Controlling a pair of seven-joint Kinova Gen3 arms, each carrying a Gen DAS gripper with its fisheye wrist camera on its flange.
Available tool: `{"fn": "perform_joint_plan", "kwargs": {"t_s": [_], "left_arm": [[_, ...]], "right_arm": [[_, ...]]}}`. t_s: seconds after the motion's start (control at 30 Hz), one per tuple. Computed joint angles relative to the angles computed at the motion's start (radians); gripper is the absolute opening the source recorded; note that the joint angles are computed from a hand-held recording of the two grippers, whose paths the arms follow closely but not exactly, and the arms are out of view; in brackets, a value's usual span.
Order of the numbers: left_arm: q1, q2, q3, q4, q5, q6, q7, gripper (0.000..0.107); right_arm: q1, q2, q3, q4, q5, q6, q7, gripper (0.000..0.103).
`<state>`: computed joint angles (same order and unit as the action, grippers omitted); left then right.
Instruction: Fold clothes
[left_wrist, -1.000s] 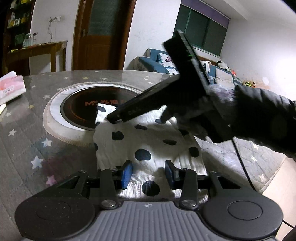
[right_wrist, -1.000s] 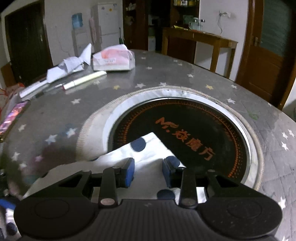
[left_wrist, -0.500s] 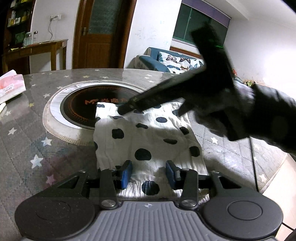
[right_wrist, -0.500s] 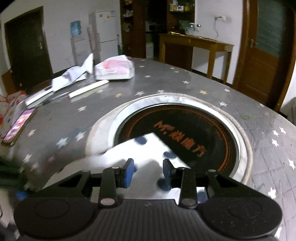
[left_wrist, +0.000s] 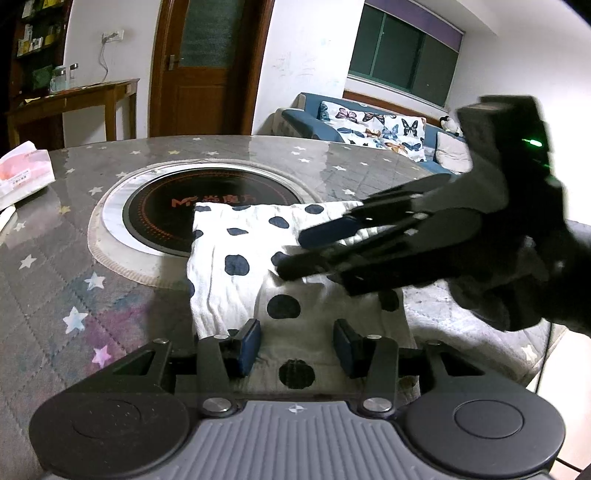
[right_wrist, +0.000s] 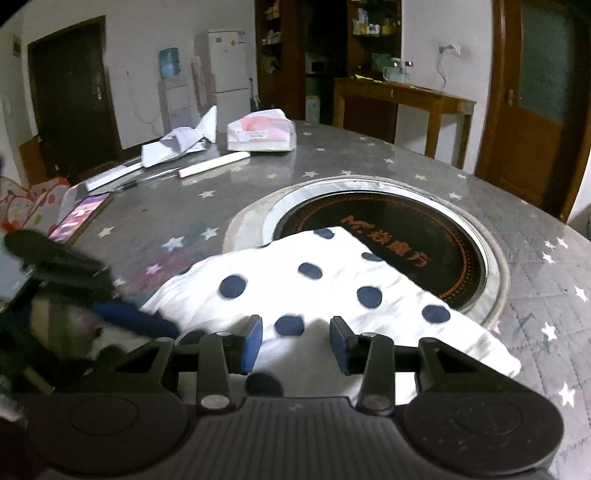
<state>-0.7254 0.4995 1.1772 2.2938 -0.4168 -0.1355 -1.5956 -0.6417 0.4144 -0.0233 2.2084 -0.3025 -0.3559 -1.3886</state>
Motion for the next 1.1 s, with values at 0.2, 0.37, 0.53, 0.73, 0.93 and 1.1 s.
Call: {"fn": "perform_joint_plan", "kwargs": {"t_s": [0.2,0.37,0.53,0.73,0.93,1.1], "left_arm": [[0.013,-0.004,-0.018,0.004,-0.010,-0.012,0.005,0.048],[0.024,-0.014,-0.030,0.005,-0.023,-0.016,0.017,0.048],[0.044,-0.022,-0.052,0.005,-0.038,-0.024,0.034,0.048],[0.049,-0.034,-0.060,0.002,-0.070,-0.023,0.059,0.049],[0.024,-0.048,-0.031,0.007,-0.087,-0.025,0.078,0.049],[0.004,-0.063,-0.018,0.021,-0.111,-0.039,0.097,0.050]], "right_arm": [[-0.067,-0.014,0.012,0.103,-0.079,-0.105,0.042,0.045],[-0.084,-0.029,-0.027,0.182,-0.141,-0.212,0.037,0.046],[-0.084,-0.025,-0.056,0.228,-0.167,-0.273,0.037,0.047],[-0.055,-0.061,-0.082,0.253,-0.151,-0.282,-0.002,0.047],[-0.077,-0.051,-0.075,0.249,-0.180,-0.259,0.034,0.046],[-0.036,-0.101,-0.075,0.248,-0.145,-0.236,0.017,0.046]]}}
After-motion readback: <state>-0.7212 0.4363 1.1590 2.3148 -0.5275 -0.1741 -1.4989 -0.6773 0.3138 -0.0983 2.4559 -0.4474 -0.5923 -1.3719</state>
